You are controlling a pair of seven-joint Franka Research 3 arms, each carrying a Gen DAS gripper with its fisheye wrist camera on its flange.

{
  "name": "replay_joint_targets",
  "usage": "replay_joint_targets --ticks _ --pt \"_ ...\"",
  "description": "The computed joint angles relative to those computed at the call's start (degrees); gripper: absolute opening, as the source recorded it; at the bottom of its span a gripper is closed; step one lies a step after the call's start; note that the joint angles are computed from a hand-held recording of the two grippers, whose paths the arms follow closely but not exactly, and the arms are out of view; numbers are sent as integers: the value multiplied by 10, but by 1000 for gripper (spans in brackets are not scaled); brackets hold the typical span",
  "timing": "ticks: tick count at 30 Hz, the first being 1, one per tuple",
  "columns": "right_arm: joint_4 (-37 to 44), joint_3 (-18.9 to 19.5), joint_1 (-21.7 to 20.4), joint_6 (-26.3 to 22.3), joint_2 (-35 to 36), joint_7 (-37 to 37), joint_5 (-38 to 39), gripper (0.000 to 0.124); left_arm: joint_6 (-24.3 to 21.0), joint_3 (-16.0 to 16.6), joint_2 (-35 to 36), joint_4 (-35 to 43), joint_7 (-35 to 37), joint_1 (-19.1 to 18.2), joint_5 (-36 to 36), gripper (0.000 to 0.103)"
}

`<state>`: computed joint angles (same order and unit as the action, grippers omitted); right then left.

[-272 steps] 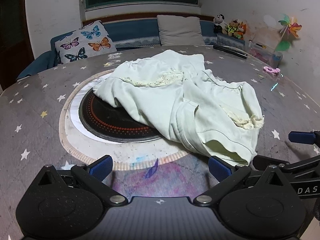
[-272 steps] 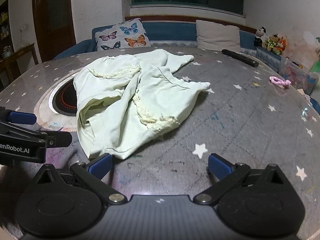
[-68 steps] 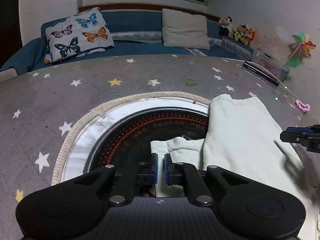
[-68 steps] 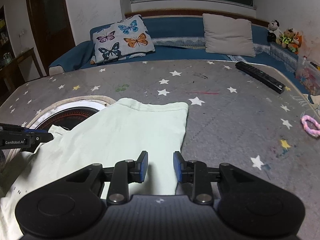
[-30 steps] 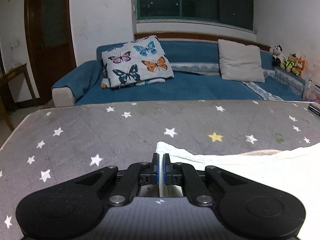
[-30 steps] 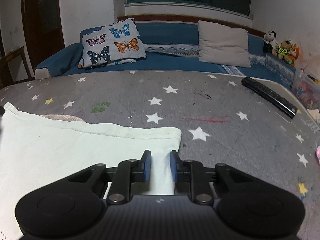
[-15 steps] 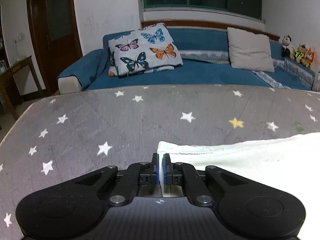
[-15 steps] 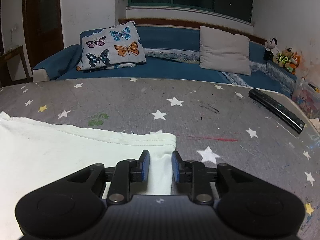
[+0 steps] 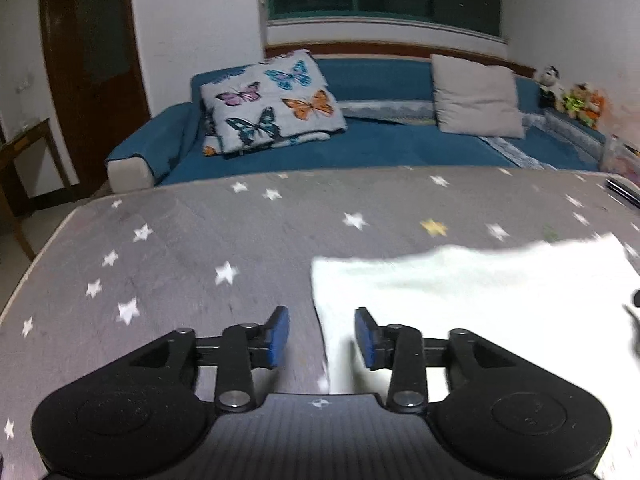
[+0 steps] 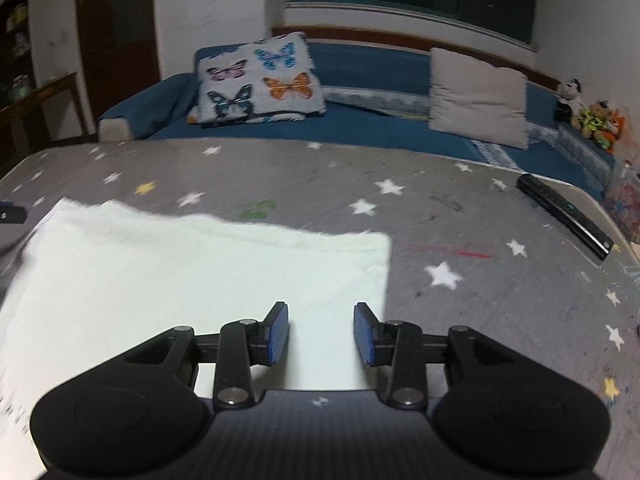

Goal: Fold clothes

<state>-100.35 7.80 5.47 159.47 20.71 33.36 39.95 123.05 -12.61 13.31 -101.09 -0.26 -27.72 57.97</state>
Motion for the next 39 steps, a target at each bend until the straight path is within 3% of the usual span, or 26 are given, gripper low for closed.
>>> replay_joint_targets --ticks 4,13,18,21,26,34,39 --pt "-53 7 -4 -8 -40 -33 20 45 -4 -18 -24 -35 -5 -13 -18 49" --pt "-169 -16 17 -21 -133 -105 65 48 5 -56 -91 -123 -59 -29 -24 49" --pt "-221 -35 33 -26 -182 -137 102 48 21 -68 -106 -141 -89 -29 -3 47" --pt "-249 -46 44 -24 -208 -158 120 55 19 -71 -97 -136 -80 -30 -2 47" --pt "-288 -61 61 -8 -241 -188 139 55 -8 -73 -94 -133 -74 -36 -26 5" --pt "-316 -80 69 3 -258 -192 154 56 -111 -89 -104 -129 -70 -58 -77 4" --pt "-319 -86 67 -2 -262 -196 170 57 -123 -94 -124 -139 -99 -60 -77 4"
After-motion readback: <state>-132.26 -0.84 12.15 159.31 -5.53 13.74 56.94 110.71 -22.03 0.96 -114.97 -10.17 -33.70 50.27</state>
